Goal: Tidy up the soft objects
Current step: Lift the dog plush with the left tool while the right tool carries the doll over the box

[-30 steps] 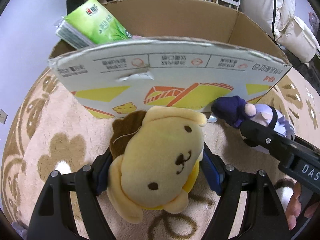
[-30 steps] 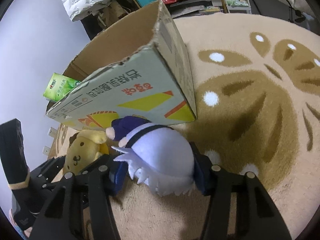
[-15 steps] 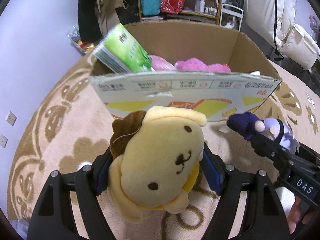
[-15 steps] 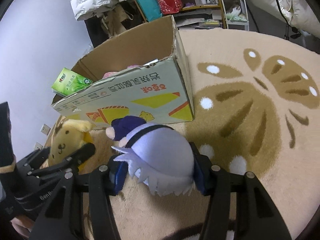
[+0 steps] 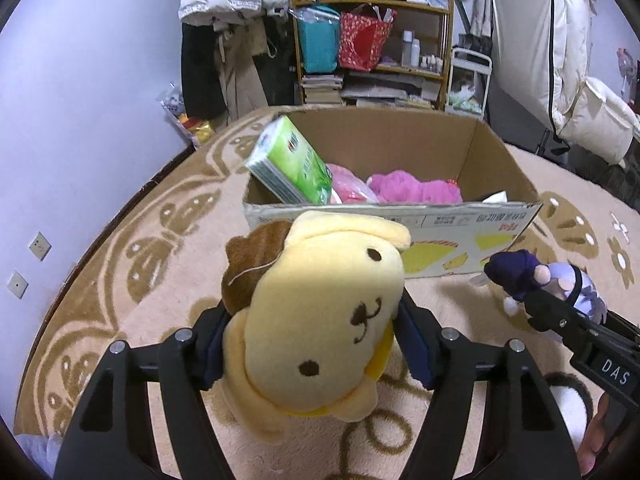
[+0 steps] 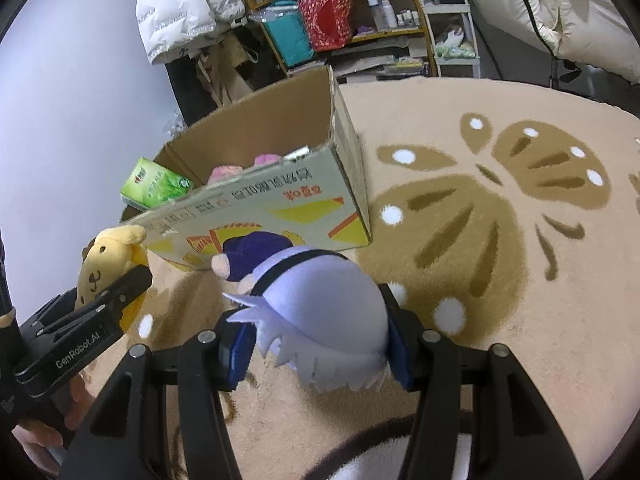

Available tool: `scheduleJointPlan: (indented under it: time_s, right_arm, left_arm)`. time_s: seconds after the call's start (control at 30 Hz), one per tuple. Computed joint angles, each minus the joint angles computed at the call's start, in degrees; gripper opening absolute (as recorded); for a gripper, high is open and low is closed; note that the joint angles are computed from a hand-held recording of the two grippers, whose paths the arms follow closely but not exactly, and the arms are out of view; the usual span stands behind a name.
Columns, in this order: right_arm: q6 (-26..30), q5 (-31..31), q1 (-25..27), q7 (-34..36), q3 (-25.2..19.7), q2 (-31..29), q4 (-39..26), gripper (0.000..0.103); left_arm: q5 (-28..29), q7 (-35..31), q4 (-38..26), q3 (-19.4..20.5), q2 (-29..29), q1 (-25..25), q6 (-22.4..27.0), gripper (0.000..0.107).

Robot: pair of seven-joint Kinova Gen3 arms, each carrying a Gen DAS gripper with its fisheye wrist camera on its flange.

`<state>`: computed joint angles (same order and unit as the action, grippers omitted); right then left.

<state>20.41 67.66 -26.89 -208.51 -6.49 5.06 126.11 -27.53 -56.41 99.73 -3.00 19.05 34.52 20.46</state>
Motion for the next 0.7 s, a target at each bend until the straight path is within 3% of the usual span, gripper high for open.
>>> scheduleJointPlan:
  time_s: [0.27,0.47,0.7]
  right_arm:
    - [6.02,6.05,-0.99,-8.03,-3.14,-3.19,0.93,0.059]
    - [9.07,7.5,-0.75,-9.79,-4.85,-4.4,0.65,0.059]
    - [9.78,9.67,-0.16,-9.41,-5.1,-4.38,-0.72,0.059]
  left_arm:
    - [-11.15,10.95,2.62,-6.71,-3.55,7.07,-2.95,0.07]
    - [-15.3,15.7,1.92,-5.28,-4.08,5.57,-2.95,0.07]
    - [-15.6,17.1,0.22,-4.11,-3.86,3.33,-4.12,0.07]
